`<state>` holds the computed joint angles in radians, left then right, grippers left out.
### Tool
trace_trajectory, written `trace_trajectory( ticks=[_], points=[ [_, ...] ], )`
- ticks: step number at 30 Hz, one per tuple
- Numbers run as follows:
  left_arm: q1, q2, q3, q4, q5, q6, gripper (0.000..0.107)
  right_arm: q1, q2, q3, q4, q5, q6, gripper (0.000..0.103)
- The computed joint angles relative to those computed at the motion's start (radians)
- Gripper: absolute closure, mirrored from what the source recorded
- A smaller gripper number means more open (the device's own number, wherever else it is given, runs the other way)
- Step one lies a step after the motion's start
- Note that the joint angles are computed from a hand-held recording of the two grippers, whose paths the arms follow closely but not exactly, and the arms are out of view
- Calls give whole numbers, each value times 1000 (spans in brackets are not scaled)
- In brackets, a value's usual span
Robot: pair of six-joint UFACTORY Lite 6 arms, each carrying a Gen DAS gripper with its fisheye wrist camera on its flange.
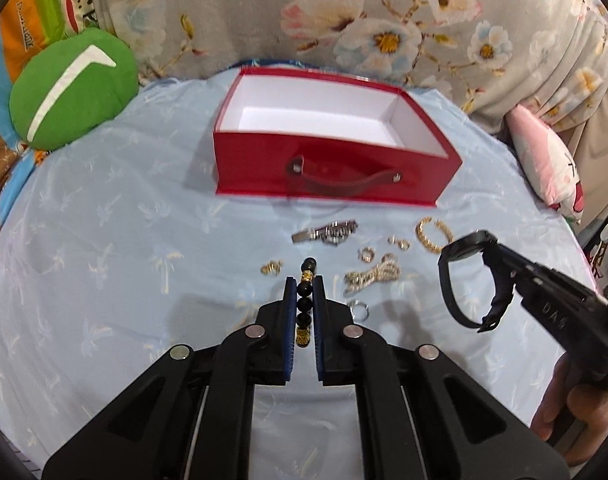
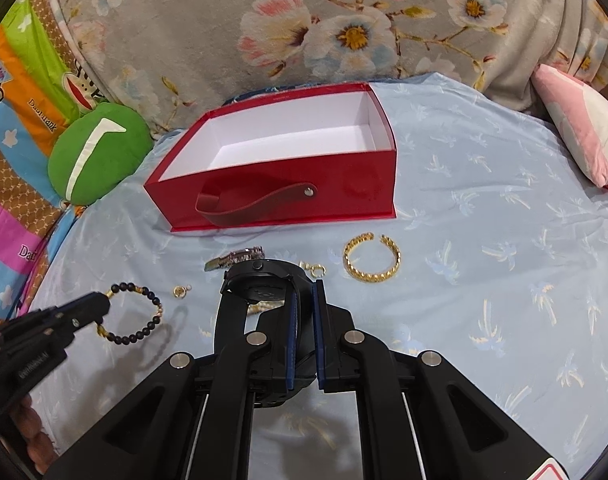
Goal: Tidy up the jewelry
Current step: 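Carry the bead bracelet and smartwatch with both tools over the red box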
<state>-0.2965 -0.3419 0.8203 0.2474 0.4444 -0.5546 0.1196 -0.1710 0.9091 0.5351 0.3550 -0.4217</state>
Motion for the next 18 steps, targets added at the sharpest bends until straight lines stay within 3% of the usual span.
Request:
trace_trajectory(
  ticks=[9,12,18],
  points=[
    [72,154,298,18,25,57,100,8,109,233,51,36,-47,96],
    [95,273,458,54,25,58,100,3,223,395,74,63,-69,96],
    [137,597,864,77,64,83,100,27,526,822,-59,121,66,96]
  ],
)
